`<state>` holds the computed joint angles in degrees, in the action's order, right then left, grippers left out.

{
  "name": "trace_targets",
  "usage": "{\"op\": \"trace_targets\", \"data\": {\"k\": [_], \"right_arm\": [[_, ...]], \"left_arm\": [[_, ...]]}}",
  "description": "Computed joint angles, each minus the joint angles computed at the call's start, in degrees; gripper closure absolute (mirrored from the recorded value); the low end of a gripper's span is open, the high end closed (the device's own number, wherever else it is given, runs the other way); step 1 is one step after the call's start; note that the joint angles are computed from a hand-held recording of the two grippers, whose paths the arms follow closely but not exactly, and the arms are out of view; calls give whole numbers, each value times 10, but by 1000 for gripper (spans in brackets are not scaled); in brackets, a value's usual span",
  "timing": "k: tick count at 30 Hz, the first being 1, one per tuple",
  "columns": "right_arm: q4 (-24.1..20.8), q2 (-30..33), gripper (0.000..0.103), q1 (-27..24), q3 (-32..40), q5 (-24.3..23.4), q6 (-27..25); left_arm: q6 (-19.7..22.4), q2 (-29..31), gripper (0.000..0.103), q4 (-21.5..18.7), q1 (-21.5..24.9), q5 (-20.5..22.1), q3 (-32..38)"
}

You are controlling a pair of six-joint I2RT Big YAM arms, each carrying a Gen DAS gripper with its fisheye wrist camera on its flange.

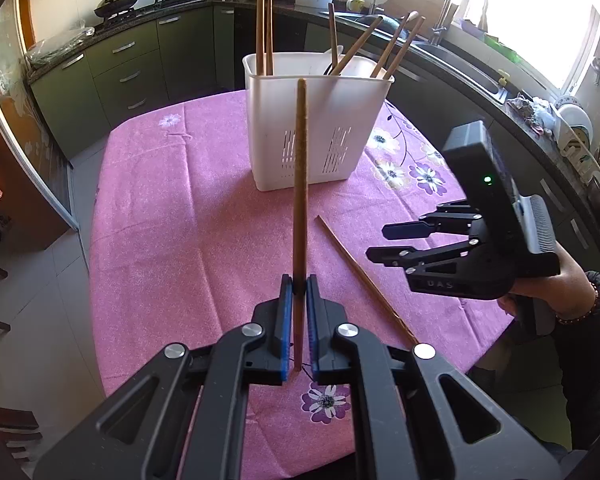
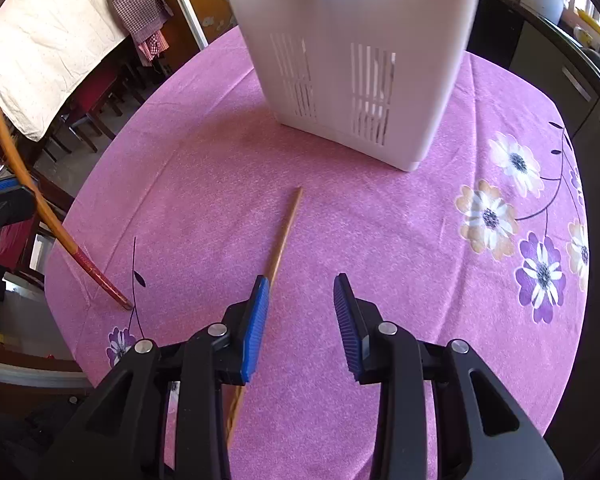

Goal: Organize utensils
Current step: 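Grasp the last chopstick with the right tool while the left tool holds its chopstick, then carry both chopsticks to the holder and release the left tool's chopstick inside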

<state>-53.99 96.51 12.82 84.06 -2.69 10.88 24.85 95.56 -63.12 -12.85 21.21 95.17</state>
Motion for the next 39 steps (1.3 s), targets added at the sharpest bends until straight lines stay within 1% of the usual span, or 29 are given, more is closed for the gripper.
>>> {"op": "trace_targets", "data": {"k": [2,6,8,14,17,20,22,23,27,30,35,39], "right_arm": [[-14,17,69,7,20,3,-4],[-38,45,69,19,51,12,-5],[-49,56,70,22,62,14,-4],[-60,64,71,31,70,28,0],[-66,72,77,40,77,51,-2],[-63,72,81,42,75,56,-5],[-55,73,90,46,72,55,-4],[-53,71,93,46,69,54,-5],[-41,72,96,49,67,53,2],[-17,50,97,46,47,42,8],[45,-32,97,41,-7,46,15],[100,-112,97,44,-62,68,21]], "left_arm": [[-1,-2,96,5,3,4,-2],[2,-11,96,30,6,3,-14],[3,-11,96,34,8,5,-15],[8,-12,96,44,10,3,-19],[11,-13,96,44,9,3,-20],[13,-13,96,44,9,2,-21],[13,-14,96,45,8,0,-22],[13,-14,96,45,8,0,-22],[14,-14,96,44,7,-1,-22],[16,-15,96,47,6,-3,-24],[20,-17,96,46,4,-6,-26],[19,-19,96,50,4,-8,-29]]}}
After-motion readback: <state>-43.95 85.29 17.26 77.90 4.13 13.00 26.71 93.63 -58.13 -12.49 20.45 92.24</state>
